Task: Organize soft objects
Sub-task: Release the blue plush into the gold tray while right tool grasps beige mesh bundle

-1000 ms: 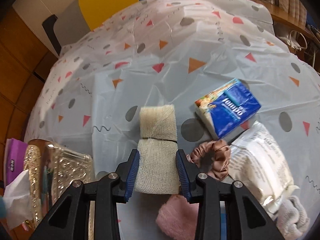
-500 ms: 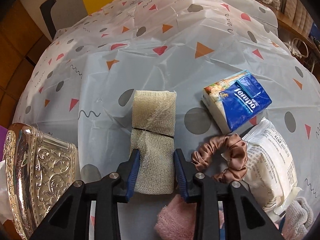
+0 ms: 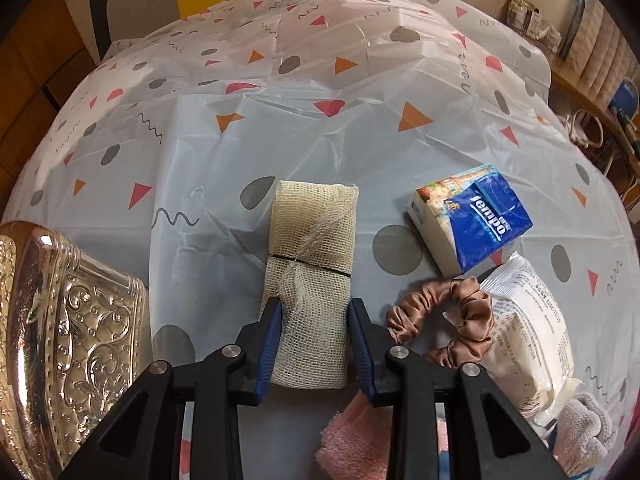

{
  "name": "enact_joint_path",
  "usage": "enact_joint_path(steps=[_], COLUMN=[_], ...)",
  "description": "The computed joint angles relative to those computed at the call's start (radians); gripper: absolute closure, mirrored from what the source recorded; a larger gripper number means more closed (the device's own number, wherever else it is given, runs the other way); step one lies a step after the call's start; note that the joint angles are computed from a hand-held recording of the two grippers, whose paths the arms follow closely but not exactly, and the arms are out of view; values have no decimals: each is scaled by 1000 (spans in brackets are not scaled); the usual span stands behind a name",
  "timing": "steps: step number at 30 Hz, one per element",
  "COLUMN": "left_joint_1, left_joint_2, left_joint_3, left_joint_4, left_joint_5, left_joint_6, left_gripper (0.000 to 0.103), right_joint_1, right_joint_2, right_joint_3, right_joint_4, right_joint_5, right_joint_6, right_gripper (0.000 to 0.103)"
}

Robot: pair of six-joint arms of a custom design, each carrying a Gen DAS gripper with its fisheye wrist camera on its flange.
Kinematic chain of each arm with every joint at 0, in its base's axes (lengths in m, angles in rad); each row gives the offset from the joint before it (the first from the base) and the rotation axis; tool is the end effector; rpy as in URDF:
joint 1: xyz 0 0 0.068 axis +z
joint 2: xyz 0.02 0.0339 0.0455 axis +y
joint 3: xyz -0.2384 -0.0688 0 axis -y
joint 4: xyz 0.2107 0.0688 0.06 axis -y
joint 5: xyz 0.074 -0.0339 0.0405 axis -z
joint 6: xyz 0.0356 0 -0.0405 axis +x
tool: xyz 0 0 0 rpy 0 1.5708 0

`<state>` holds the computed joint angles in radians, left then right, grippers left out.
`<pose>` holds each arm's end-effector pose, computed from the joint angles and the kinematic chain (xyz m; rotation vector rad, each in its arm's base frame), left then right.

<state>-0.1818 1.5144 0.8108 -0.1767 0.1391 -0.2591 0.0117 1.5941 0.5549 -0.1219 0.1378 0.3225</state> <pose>0.2702 -0.0547 0.1767 -0.0336 2.4737 -0.3626 0.2276 -0.0022 0.1004 0.4585 2.6752 -0.0909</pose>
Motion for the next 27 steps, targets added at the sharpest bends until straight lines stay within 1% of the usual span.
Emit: enact_joint_path(steps=[1,3,4,7,9,11,14,17,22,25,27], left_joint_1=[10,32,29,22,14,8,-10,-38,-111,-168,-185], left_joint_2=[18,61,70,54,24,-25,-100,-193,-335,-410,-435], left_joint_3=[-11,-23,-20,-61,-88,-130,-192,-265,-363,-411,-427], left_joint_4=[15,38,44,79,93,108,104,92,59,43,34], left_joint_5=[0,38,41,39,34,20,10,-9,-76,-136,-145], left_joint_6=[1,10,5,13,16,11,14,25,41,53,50], left_gripper=[72,70,68,62,47,43,42,34,34,31,31], right_joint_1=[11,32,43,68,78,92,105,100,69,67,66], right_joint_2=[5,18,24,31,40,55,64,52,-8,-53,-75], right_joint_3=[6,20,27,27,37,53,61,46,-13,-30,-41], right_joint_4=[-3,-13,-17,-18,-25,-38,-42,-25,7,-13,-17], right_joint_5=[14,41,56,92,107,124,146,142,102,80,67], right_joint_6=[6,16,21,32,45,59,74,92,107,119,125], right_gripper=[71,71,71,71,71,71,71,72,77,80,81])
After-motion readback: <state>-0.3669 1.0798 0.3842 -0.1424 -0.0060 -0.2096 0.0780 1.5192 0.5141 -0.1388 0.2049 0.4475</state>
